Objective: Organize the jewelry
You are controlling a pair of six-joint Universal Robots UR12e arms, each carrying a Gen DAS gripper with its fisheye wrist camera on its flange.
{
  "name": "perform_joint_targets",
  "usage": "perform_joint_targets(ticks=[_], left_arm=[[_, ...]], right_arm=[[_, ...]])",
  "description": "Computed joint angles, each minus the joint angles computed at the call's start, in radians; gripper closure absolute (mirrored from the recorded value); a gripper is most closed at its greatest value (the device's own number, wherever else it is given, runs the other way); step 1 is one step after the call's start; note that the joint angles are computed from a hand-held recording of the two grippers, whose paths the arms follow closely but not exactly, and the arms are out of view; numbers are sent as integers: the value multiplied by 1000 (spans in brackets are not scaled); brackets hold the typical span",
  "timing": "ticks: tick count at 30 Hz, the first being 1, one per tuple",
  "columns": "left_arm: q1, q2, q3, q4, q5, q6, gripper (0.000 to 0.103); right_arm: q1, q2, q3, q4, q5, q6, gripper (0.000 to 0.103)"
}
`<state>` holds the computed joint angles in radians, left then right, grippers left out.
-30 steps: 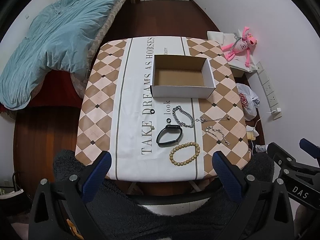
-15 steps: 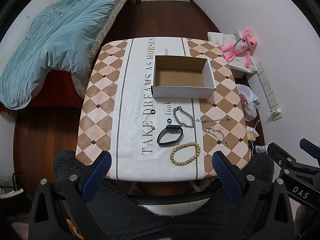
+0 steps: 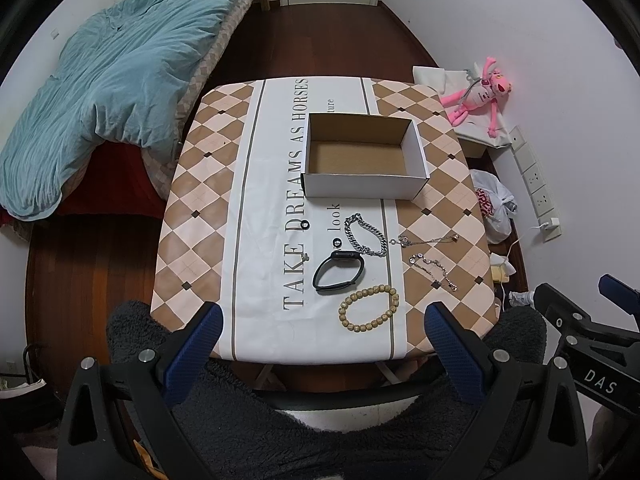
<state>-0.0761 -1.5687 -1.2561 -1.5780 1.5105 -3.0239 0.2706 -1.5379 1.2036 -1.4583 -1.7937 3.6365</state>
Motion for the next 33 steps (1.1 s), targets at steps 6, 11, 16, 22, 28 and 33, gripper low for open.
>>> perform_joint_targets(ticks=[6,11,16,22,28,33], left_arm=[[0,1,-1,1,-1,3,0],[-1,2,-2,4,-1,1,0],[-1,2,-2,5,-1,-2,0],[-3,1,1,3,0,-3,0],[-10,-4,9,5,0,-10,0],[-23,-7,-6,64,25,-18,0]], right_arm=[[0,0,-5,7,-2,-2,0],[0,3,-9,10,-3,1,0],[4,2,-3,4,-6,3,0],[3,3,-9,6,-9,2,0],[3,4,-15,5,-12,-1,0],[-2,10,1,-24,8,-9,0]])
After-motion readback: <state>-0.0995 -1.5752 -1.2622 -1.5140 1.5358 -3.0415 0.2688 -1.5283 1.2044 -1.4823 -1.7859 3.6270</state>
